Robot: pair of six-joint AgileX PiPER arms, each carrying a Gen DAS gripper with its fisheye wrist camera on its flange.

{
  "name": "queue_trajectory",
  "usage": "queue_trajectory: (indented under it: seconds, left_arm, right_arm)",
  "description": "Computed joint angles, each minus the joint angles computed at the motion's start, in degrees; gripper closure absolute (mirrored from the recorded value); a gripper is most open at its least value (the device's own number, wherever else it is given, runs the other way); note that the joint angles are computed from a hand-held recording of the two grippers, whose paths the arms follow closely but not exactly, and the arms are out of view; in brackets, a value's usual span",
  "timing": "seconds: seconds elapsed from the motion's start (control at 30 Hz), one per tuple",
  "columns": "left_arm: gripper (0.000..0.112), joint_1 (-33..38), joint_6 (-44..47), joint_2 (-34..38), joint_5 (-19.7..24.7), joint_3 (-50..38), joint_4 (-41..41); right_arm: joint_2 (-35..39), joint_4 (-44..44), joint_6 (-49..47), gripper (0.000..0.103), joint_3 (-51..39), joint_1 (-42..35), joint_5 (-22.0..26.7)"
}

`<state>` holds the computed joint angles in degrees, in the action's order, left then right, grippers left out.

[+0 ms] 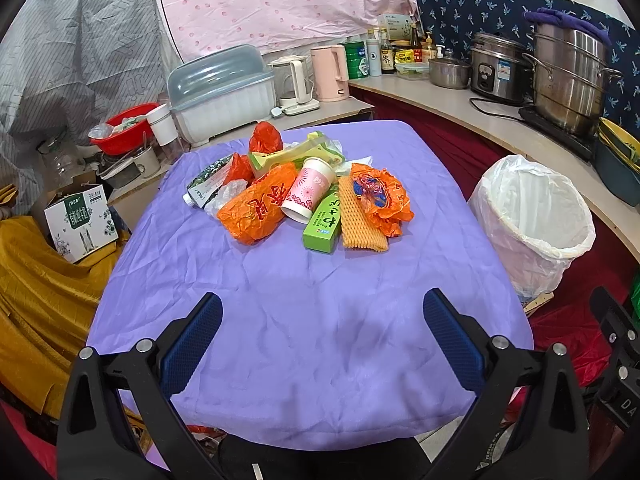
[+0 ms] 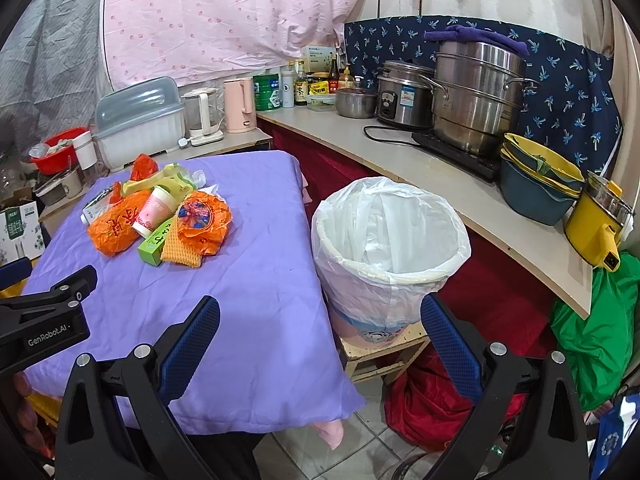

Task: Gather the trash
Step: 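Grasp an orange bag with the left tool while the right tool grasps an orange snack bag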

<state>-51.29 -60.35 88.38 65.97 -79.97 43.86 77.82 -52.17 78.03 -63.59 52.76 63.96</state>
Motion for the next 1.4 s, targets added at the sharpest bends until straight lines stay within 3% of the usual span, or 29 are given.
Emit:
queue_trajectory:
  seconds: [0.47, 0.77, 1.03, 1.4]
  left_arm:
    - [0.016, 6.6, -0.9, 1.6, -7.9, 2.4, -0.6]
    - [0.016, 15.1, 2.9, 4.3, -12.7, 2.2, -1.3]
    - [0.016, 26.0, 9.7, 8.3, -18.4, 0.5, -6.8]
    - [0.016, 36.8, 19.6, 17.6, -24.3, -6.8, -14.9]
  right_arm:
    - [5.0, 0.1, -0.3, 0.007, -2.0, -6.2, -7.2]
    - [14.0, 3.4, -5.0, 0.007, -10.0, -11.0, -16.3]
    - [27.2, 9.8, -12.7, 0.007, -24.9, -13.5, -19.8]
    - [47.8, 21.3, -28.0, 0.024, -52.7, -15.2, -14.1]
